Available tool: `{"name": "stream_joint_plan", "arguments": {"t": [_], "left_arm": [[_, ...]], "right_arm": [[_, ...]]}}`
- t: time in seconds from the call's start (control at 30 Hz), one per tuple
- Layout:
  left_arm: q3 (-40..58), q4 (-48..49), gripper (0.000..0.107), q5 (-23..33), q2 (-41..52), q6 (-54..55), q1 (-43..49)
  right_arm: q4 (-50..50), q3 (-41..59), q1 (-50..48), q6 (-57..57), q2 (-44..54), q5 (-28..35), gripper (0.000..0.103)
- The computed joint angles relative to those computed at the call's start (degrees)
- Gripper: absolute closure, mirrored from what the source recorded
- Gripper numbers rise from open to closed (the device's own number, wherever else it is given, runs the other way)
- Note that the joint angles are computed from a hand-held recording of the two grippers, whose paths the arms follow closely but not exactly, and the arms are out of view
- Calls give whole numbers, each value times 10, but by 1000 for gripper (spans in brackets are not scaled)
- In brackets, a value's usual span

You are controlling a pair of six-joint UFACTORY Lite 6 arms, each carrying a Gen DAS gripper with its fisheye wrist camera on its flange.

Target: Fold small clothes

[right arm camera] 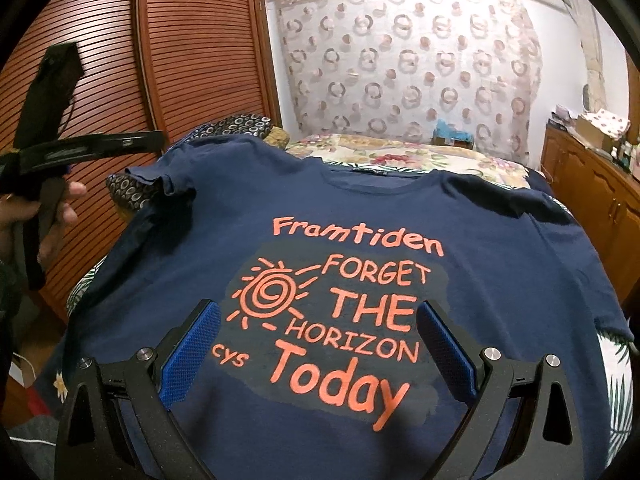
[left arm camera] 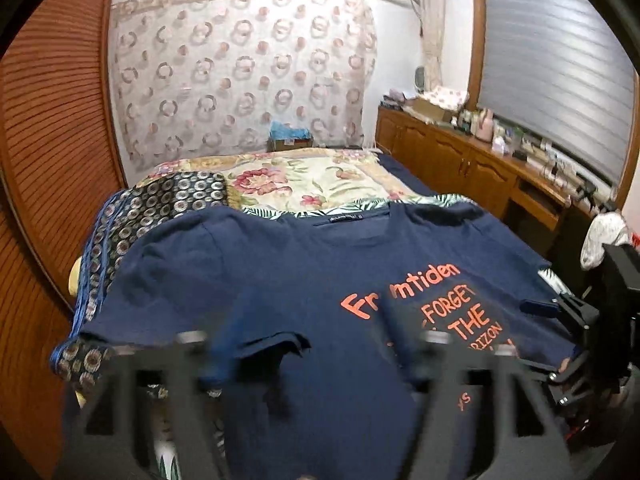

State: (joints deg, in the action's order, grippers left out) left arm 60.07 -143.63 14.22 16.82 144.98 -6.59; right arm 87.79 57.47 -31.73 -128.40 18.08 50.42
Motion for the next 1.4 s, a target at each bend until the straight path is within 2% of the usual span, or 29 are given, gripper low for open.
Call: {"name": "stream_joint_plan", "arguments": {"t": [0.17,0.27,0.37,0.6,0.73,0.83,0.9,0.97,1.03,1.1,1.17,1.23,1.3,1.4], "left_arm": [[-74,-22,26,18,-55,12,46],[-123,-118,26,20,-94,107,72],[-166,-129,26,36,-130,120,110],[-246,-140,26,74,-193,139,178],[-269,-151,26,85,-210,148,197],[-278,-138,26,96,-210,137,216],[-280,-129,26,99,-208,132,226],[-282,-125,26,106,-204,132,232],[-286,-124,26,112,-201,133,234],[-289,-127,26,116,-198,137,232],[-290,-133,26,117,-196,144,229],[-288,-146,26,117,-188,155,223],[-284,-147,26,119,-178,154,220],[-283,-157,26,121,-169,159,213]], "right_arm": [[23,-9,25,-18,-18,-9,4],[24,4,48,-15,-22,-4,5],[19,19,88,2,-32,-1,8],[14,79,239,50,-34,-14,20],[-18,161,345,111,14,-47,25],[-44,227,417,139,66,-100,33],[-74,273,456,163,105,-142,43],[-122,334,491,214,157,-189,52],[-203,413,507,302,212,-203,60],[-285,480,522,386,258,-206,63],[-313,507,533,411,275,-205,63],[-341,555,541,441,302,-200,71],[-333,558,543,435,302,-205,90],[-298,548,516,407,284,-178,95]]}}
